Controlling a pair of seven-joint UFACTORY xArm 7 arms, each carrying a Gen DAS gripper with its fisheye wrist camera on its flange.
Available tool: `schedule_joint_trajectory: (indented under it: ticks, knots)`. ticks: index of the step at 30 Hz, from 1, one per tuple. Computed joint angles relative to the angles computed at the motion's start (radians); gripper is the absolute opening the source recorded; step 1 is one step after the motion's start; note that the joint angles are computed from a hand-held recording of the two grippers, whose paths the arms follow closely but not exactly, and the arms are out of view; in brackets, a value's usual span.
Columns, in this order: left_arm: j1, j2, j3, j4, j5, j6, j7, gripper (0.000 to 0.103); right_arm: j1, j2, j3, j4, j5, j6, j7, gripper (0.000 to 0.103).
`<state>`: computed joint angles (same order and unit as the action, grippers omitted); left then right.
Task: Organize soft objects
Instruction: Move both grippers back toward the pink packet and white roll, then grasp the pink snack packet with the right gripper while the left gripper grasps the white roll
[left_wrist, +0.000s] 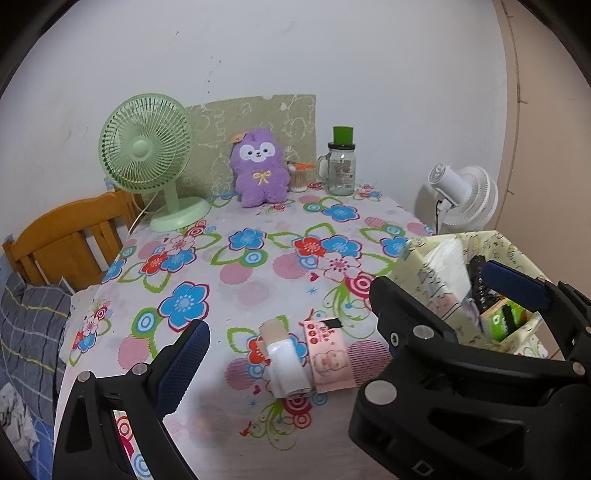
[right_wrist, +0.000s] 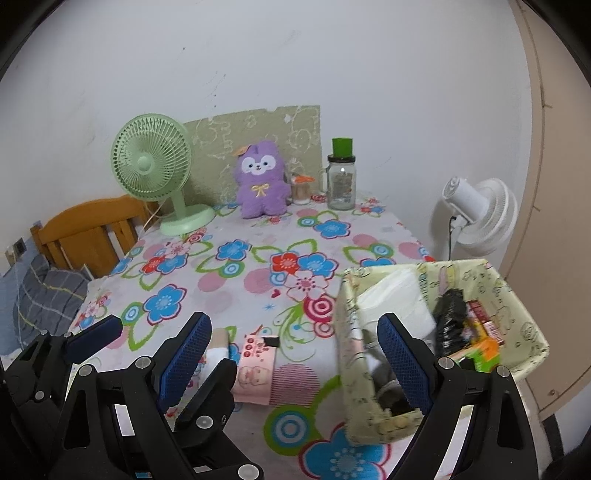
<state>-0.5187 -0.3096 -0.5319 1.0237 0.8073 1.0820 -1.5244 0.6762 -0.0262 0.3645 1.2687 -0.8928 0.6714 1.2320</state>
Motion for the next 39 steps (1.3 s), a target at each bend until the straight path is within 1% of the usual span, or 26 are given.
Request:
schedule_joint_trajectory:
  ticks: [5,14,19,20,23,25,26,28,30,35,39]
  knots:
    - [0.003,-0.013,0.022,-0.037,-0.030,-0.018,0.011,0.099,0.010,0.049,-0.013,0.021,0.025,-0.030,-0.020,0.093]
    - [0.027,-0.034,0.049,-0.101,-0.092,-0.070,0.035,0.099,0.065,0.139,-0.062,0.072,0.062,-0.050,-0.064,0.092]
    - [0.042,-0.041,0.062,-0.135,-0.128,-0.102,0.044,0.099,0.099,0.185,-0.086,0.108,0.065,-0.027,-0.091,0.089]
    - [0.045,-0.042,0.065,-0.142,-0.135,-0.110,0.045,0.099,0.111,0.191,-0.094,0.117,0.041,-0.011,-0.080,0.089]
    - [0.054,-0.052,0.072,-0.162,-0.153,-0.131,0.045,0.099,0.131,0.211,-0.106,0.138,0.017,0.014,-0.088,0.088]
    - [0.062,-0.064,0.075,-0.175,-0.162,-0.141,0.047,0.099,0.138,0.217,-0.112,0.146,0.017,0.012,-0.098,0.081]
    - [0.066,-0.068,0.074,-0.179,-0.165,-0.142,0.049,0.099,0.138,0.222,-0.112,0.151,0.029,0.005,-0.109,0.081]
    - [0.074,-0.071,0.073,-0.185,-0.172,-0.144,0.054,0.099,0.131,0.238,-0.112,0.160,0.088,-0.022,-0.148,0.079]
    - [0.080,-0.069,0.075,-0.192,-0.181,-0.150,0.062,0.099,0.137,0.252,-0.118,0.171,0.114,-0.029,-0.167,0.078]
    - [0.090,-0.057,0.087,-0.209,-0.204,-0.187,0.078,0.098,0.154,0.284,-0.137,0.194,0.163,-0.011,-0.203,0.077]
    - [0.093,-0.037,0.093,-0.207,-0.213,-0.201,0.092,0.096,0.157,0.308,-0.145,0.212,0.216,0.009,-0.235,0.070]
